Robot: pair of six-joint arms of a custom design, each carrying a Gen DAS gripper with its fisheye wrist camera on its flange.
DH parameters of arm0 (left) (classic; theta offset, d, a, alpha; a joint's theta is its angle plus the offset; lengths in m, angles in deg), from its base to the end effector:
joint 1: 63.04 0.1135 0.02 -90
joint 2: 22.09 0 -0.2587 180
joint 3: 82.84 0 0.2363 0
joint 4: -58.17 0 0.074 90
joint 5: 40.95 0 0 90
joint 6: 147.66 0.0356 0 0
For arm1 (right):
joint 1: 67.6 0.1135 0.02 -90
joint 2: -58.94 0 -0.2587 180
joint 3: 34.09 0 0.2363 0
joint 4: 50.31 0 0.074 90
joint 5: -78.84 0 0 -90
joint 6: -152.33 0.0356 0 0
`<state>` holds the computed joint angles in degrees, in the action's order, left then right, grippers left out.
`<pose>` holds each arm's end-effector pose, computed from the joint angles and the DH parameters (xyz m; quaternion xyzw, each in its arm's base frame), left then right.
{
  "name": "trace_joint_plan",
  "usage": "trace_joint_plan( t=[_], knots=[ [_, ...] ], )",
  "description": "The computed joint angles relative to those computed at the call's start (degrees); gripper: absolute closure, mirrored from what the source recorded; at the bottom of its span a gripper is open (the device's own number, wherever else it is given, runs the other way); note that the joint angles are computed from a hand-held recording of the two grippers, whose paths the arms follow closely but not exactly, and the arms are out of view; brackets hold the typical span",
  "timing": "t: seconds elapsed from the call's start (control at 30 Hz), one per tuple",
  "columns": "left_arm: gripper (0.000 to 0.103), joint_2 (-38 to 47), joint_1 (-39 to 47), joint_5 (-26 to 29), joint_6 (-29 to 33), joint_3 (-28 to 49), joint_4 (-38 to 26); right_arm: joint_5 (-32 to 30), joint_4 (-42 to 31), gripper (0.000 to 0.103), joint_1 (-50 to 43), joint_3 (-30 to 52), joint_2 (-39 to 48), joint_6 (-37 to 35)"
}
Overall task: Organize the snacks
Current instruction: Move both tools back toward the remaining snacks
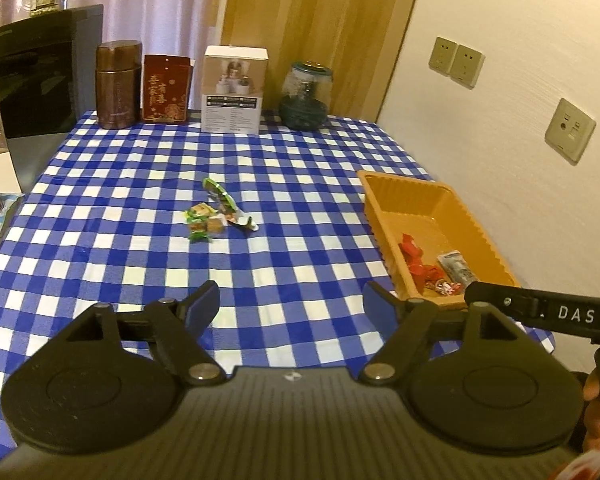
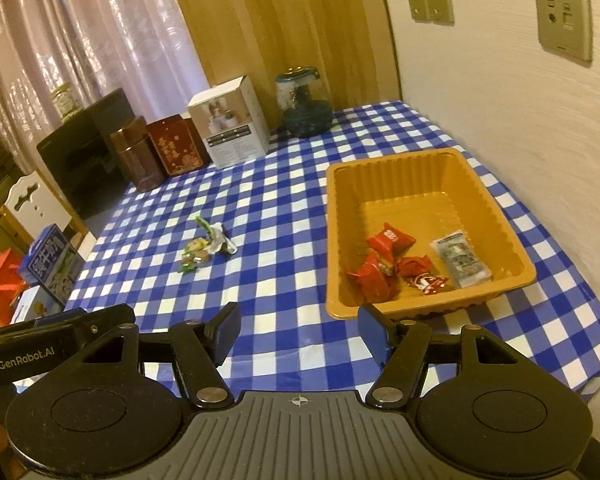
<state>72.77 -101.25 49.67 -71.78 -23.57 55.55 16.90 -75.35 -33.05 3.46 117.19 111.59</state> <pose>0.2514 -0.1984 0.1660 0.1900 0.8793 -0.1969 0.3898 0.1565 0.0874 0.1745 0.2056 0.8796 0.0770 0.4220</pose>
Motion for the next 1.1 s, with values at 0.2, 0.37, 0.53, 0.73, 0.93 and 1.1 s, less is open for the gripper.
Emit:
trace_joint_plan(
  t=[0.2, 0.37, 0.53, 0.73, 0.93, 1.1],
  knots=[
    [0.026, 0.8, 2.6, 0.9, 0.3, 0.5, 0.1, -1.2, 3.3, 0.038, -0.6, 1.3, 4.1, -1.7],
    [0.026, 2.1, 5.0, 1.2, 1.4, 1.5, 0.3, -2.9, 7.2, 0.038, -1.7, 2.7, 8.4, -4.2],
    [0.026, 5.0, 7.8, 1.7, 3.0, 3.8, 0.7, -5.0, 12.0, 0.038, -3.3, 4.9, 14.1, -7.8],
    [0.026, 11.3, 11.1, 2.9, 6.4, 9.3, 0.6, -8.7, 19.6, 0.038, -6.8, 8.6, 23.3, -12.7],
    [0.026, 19.3, 13.6, 3.6, 9.8, 16.5, 0.7, -14.5, 27.3, 0.038, -11.2, 14.7, 35.8, -18.2],
    [0.026, 27.5, 15.1, 4.4, 12.9, 24.6, -0.3, -19.8, 31.4, 0.038, -14.8, 22.1, 47.0, -22.4]
  ],
)
